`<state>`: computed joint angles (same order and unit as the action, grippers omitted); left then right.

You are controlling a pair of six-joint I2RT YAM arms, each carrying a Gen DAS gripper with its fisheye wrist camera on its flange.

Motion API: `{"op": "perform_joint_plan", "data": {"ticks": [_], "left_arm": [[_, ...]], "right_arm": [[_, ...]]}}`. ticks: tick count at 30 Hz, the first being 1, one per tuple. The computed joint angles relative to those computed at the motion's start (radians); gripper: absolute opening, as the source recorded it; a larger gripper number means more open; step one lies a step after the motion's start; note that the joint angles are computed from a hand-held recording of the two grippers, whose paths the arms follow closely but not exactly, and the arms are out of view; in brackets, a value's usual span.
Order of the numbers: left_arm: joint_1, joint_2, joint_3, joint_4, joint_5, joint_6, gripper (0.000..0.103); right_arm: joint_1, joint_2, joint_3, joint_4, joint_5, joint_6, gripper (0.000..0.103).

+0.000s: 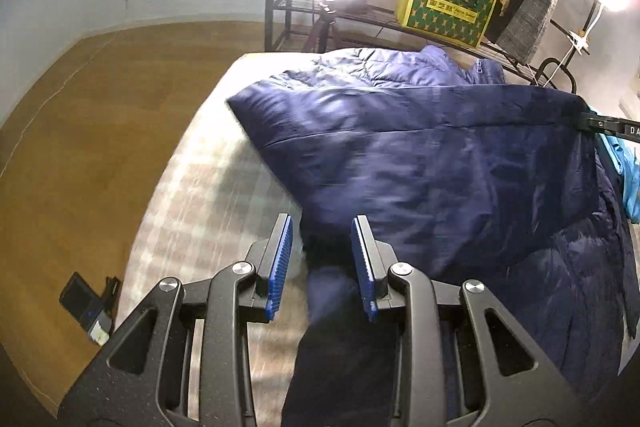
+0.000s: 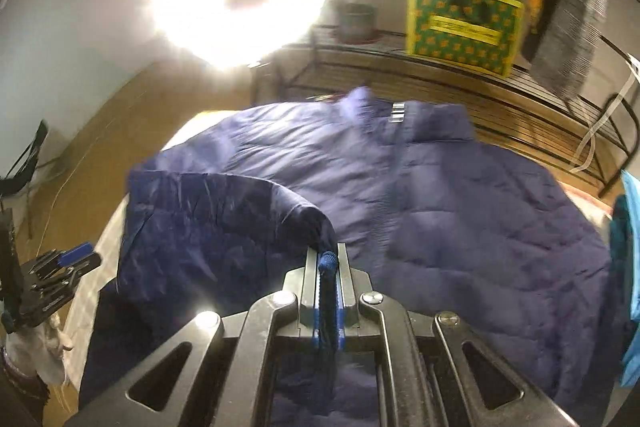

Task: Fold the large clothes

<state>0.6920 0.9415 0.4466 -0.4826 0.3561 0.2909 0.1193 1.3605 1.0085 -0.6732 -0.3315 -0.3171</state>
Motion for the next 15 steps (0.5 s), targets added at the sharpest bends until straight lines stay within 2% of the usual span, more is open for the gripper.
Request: {"op": "perform_joint_plan", "data": {"ticks": [7, 15], "left_arm": [[-0.090, 0.201, 0.045, 0.156, -0.030, -0.119, 0.029], [-0.278, 0.382, 0.114, 0.293, -0.112, -0.245, 0.029]], "right_arm": [[-0.200, 0.143, 0.096, 0.029, -0.030, -0.079, 0.003], [-0.277, 0.296, 0.195, 0.084, -0.006, -0.113, 0.003]]}}
